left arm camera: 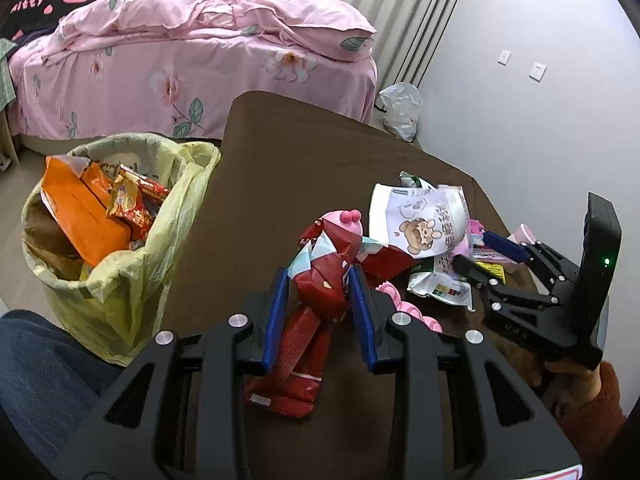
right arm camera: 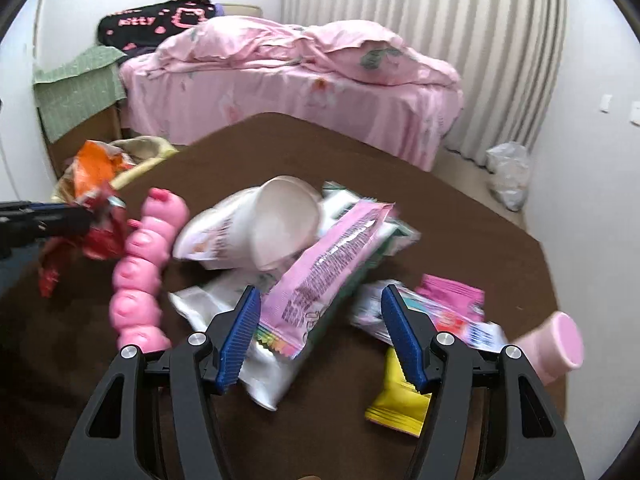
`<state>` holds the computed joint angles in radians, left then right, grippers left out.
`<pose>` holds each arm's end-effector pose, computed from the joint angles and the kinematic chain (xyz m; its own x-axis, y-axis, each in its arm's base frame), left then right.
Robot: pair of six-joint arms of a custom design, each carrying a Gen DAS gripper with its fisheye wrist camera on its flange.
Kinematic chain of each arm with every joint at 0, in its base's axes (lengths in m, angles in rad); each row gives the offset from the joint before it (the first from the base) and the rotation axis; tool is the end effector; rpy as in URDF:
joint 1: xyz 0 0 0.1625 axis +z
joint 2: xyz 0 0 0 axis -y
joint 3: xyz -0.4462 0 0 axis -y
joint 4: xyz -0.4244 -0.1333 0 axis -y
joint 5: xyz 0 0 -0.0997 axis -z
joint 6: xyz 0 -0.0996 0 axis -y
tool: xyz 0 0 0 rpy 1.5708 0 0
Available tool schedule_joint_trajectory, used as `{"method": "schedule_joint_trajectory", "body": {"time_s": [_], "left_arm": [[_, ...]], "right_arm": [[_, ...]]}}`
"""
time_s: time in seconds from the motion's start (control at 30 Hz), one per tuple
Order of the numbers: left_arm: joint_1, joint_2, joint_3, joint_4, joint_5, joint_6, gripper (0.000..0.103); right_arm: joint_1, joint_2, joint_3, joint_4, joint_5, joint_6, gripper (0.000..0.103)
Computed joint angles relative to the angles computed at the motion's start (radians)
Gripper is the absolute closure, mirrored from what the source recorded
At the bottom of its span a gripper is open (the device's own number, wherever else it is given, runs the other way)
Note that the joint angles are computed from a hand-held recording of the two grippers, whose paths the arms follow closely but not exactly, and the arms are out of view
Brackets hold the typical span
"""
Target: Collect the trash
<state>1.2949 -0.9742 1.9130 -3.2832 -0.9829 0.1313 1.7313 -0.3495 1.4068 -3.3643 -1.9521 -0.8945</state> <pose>0.0096 -0.6581 0.1996 -0.8729 -0.0548 -0.4848 0.3118 0.7016 -0.6408 0.2170 -0.7385 -0.0559 -0.5061 -0.5089 0.6963 -0.8199 0.5345 -0.2052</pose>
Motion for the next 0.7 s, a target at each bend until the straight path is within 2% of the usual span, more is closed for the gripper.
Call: {"method": "schedule_joint_trajectory", "body": {"time_s": [0.07, 0.17, 0.2, 0.27, 0.3, 0.4, 0.47, 0.6, 0.7], "left_arm": [[0.002, 0.000, -0.003, 0.009, -0.009, -0.002, 0.074], [0.005, 0.010, -0.012, 0.021, -0.015, -0.013, 0.074], [0.007, 0.011, -0.012, 0.023, -0.020, -0.015, 0.073], [0.011, 0.012, -0.012, 0.035, -0.038, -0.016, 0.073], [0.013, 0.013, -0.014, 0.047, -0.047, -0.018, 0.073], [0.014, 0.017, -0.016, 0.063, -0.059, -0.018, 0.073], [0.012, 0.017, -0.014, 0.062, -0.062, -0.010, 0.073], [0.010, 0.014, -0.010, 0.054, -0.064, -0.003, 0.071], [0.012, 0.012, -0.010, 0.059, -0.067, -0.010, 0.071]], "right_arm": [[-0.010, -0.015, 0.016, -0.025, -0.016, 0.004, 0.044], [-0.017, -0.019, 0.023, -0.092, -0.092, -0.024, 0.044], [-0.022, -0.032, 0.036, -0.094, -0.091, -0.023, 0.044], [-0.034, -0.074, 0.071, -0.046, -0.040, 0.023, 0.044], [-0.045, -0.106, 0.094, 0.003, 0.015, 0.070, 0.044], [-0.061, -0.132, 0.095, 0.079, 0.098, 0.155, 0.047], [-0.067, -0.128, 0.070, 0.132, 0.132, 0.210, 0.054], [-0.067, -0.094, -0.007, 0.198, 0.190, 0.316, 0.055], [-0.055, -0.047, -0.085, 0.205, 0.178, 0.336, 0.055]]}}
